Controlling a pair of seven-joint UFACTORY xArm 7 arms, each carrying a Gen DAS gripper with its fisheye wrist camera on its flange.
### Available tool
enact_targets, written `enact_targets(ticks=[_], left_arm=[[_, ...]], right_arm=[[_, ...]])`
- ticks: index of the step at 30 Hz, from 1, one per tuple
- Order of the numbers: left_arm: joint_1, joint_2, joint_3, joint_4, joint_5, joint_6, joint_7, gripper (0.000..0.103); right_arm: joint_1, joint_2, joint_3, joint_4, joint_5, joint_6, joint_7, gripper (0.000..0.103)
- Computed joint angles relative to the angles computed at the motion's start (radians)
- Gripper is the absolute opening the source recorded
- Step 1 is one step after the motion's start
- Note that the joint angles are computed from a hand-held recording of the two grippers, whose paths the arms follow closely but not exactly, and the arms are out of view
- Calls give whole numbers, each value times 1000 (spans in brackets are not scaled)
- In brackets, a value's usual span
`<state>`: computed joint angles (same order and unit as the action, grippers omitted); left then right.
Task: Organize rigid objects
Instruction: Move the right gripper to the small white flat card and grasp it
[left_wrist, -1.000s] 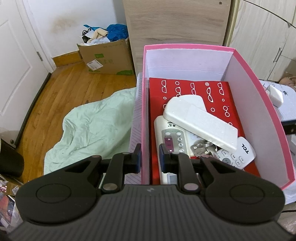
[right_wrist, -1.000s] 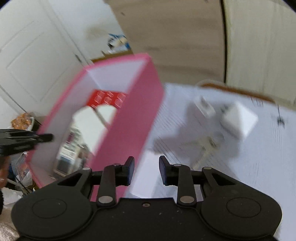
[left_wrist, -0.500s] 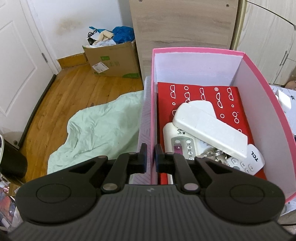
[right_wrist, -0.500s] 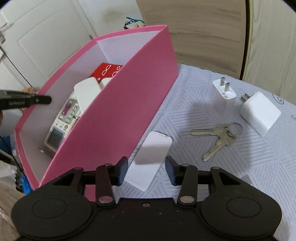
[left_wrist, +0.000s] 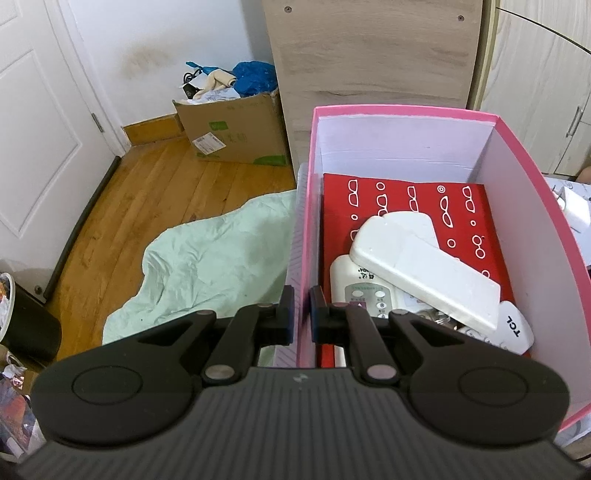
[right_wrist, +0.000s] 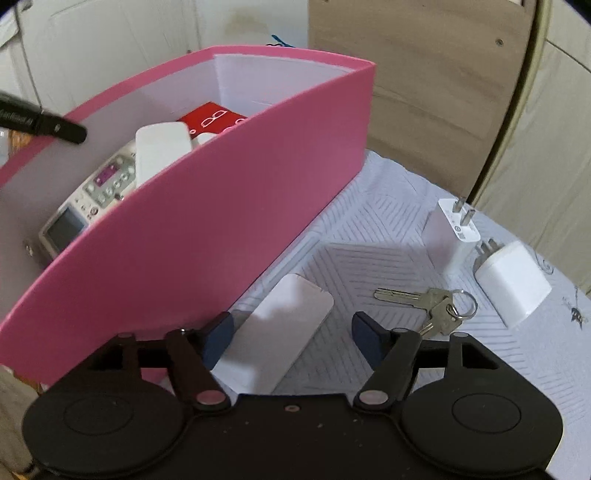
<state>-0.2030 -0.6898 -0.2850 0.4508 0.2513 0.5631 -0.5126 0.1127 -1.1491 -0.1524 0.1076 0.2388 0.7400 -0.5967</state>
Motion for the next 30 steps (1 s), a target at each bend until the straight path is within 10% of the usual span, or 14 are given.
enact_targets(ticks=[4, 8, 21, 30], left_arm=[[5, 1, -16, 1, 21, 2, -3, 8], [-2, 1, -6, -1, 13, 6, -4, 8], [-4, -3, -3, 4, 8, 14, -1, 8], [-1, 1, -18, 11, 22, 19, -9, 8]], right_arm=[[-47, -12, 14, 36, -38, 86, 9, 64], [-98, 19, -5, 93, -51, 181, 42, 21], [5, -41, 55, -21, -11, 10, 21, 69], [-86, 36, 17, 79, -77, 146, 72, 43]])
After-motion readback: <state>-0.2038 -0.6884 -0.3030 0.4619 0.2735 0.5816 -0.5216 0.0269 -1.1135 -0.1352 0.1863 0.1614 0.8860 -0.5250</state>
